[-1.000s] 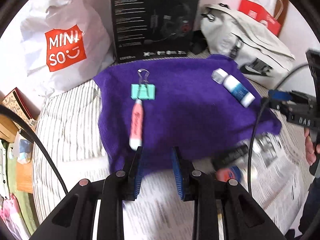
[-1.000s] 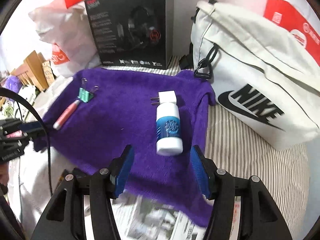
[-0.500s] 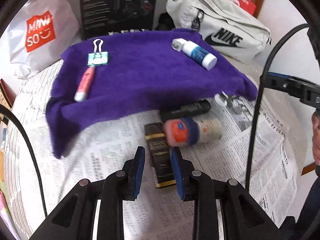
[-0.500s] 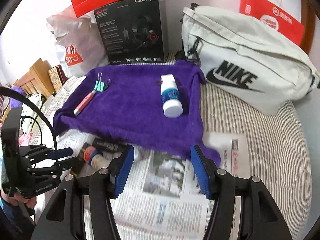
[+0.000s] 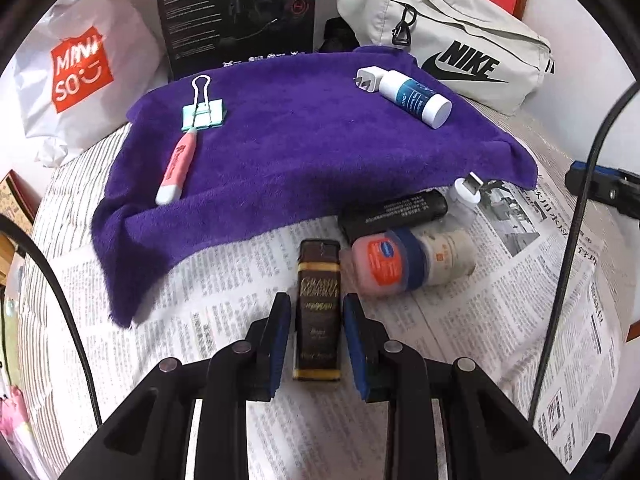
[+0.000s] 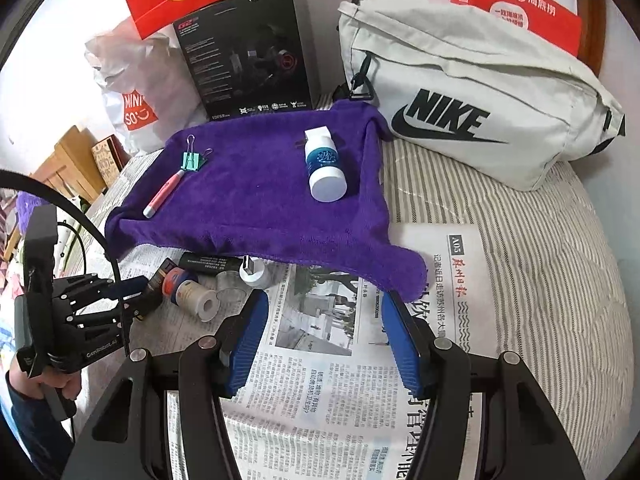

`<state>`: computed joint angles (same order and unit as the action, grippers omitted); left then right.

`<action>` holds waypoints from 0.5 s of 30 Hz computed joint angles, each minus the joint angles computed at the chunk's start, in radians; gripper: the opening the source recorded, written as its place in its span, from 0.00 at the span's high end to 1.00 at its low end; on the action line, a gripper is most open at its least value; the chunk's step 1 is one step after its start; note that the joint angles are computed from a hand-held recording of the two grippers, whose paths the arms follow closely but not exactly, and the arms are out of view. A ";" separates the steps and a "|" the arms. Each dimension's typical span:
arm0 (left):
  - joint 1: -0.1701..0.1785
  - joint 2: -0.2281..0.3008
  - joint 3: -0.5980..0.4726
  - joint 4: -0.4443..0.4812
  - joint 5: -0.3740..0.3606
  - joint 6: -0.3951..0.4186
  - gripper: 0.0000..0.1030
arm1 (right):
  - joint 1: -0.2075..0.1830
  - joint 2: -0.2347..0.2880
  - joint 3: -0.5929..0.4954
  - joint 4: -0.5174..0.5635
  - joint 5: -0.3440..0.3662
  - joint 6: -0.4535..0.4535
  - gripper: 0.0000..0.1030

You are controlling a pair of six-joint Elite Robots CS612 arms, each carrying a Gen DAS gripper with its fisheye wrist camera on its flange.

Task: Organize rigid objects
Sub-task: 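Grasp the Grand Reserve bottle with the left tool while the right tool grasps the white USB charger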

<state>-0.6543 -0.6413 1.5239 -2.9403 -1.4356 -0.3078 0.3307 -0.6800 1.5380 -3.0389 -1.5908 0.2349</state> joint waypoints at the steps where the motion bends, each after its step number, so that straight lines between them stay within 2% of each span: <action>1: -0.001 0.003 -0.007 0.007 0.003 0.005 0.75 | 0.000 0.002 -0.003 0.007 0.001 -0.001 0.43; 6: -0.004 0.008 -0.019 0.022 0.014 0.022 0.78 | 0.001 0.011 -0.012 0.035 0.008 -0.006 0.43; 15: -0.006 0.003 -0.004 -0.001 0.018 0.033 0.78 | 0.004 0.025 -0.030 0.054 0.037 -0.019 0.43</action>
